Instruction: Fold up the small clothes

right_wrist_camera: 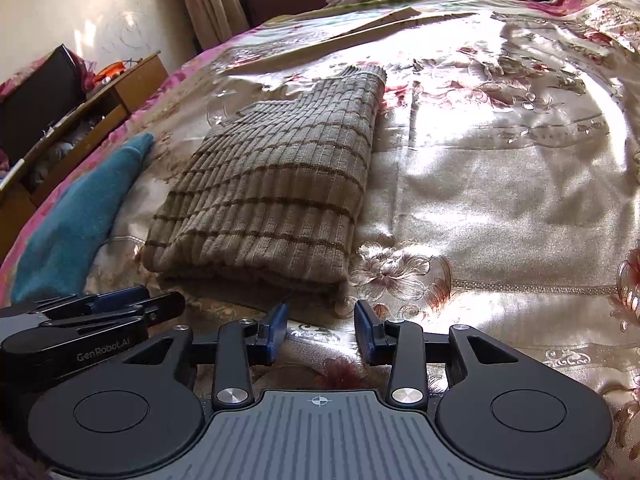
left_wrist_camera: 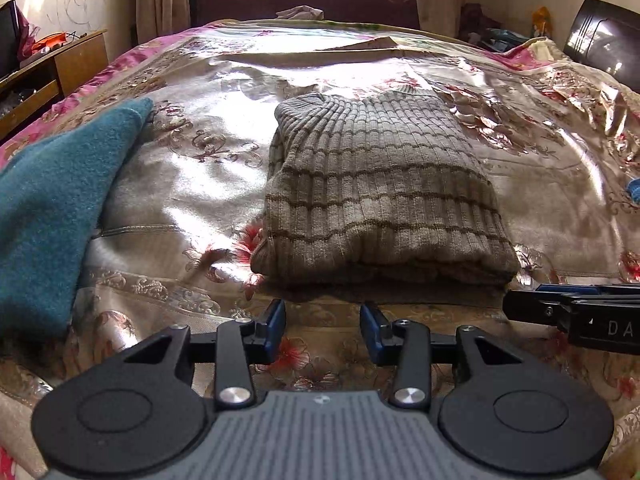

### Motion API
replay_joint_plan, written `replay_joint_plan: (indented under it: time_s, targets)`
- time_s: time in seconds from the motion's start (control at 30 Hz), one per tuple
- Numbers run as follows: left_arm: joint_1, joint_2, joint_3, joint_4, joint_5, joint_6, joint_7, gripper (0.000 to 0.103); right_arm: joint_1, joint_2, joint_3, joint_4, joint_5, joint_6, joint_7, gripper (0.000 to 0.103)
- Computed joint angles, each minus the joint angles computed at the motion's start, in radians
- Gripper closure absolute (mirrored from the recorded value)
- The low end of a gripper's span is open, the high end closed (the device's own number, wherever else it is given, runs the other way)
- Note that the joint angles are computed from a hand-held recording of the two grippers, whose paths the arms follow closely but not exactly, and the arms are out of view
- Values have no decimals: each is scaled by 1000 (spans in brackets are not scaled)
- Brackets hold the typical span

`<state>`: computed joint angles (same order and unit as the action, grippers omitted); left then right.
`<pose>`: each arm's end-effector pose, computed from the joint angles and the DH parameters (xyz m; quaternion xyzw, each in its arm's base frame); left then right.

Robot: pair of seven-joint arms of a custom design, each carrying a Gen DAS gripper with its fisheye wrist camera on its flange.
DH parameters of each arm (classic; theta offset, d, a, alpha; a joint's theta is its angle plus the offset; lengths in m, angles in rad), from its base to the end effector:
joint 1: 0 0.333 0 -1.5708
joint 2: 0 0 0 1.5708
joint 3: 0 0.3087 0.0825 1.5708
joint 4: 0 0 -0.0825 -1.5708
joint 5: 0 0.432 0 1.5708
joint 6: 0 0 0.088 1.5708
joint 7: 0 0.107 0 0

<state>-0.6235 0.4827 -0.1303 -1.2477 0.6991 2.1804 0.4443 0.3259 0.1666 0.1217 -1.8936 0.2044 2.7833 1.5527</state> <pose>0.6027 -0.5004 0.5324 -0.6997 0.6166 -0.2552 0.2552 0.6266 0.2863 0.4713 -0.7486 0.5568 -0.1257 0.3372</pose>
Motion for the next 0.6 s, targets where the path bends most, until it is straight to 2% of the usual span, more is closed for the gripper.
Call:
replay_joint_plan:
  time_s: [0.33, 0.4, 0.47, 0.6]
  targets:
    - [4, -5, -8, -13, -20, 16, 19, 54, 14, -20, -8, -24, -53, 7, 37, 62]
    - [4, -7, -7, -17, -20, 21, 18, 53, 19, -25, -12, -28, -75, 6, 55, 61]
    - [6, -10, -8, -23, -22, 25, 18, 53, 23, -29, -15, -33, -98, 6, 68, 55]
    - [6, -17, -8, -34, -19, 35, 15, 53, 30, -40, -23, -47, -156, 15, 104, 53]
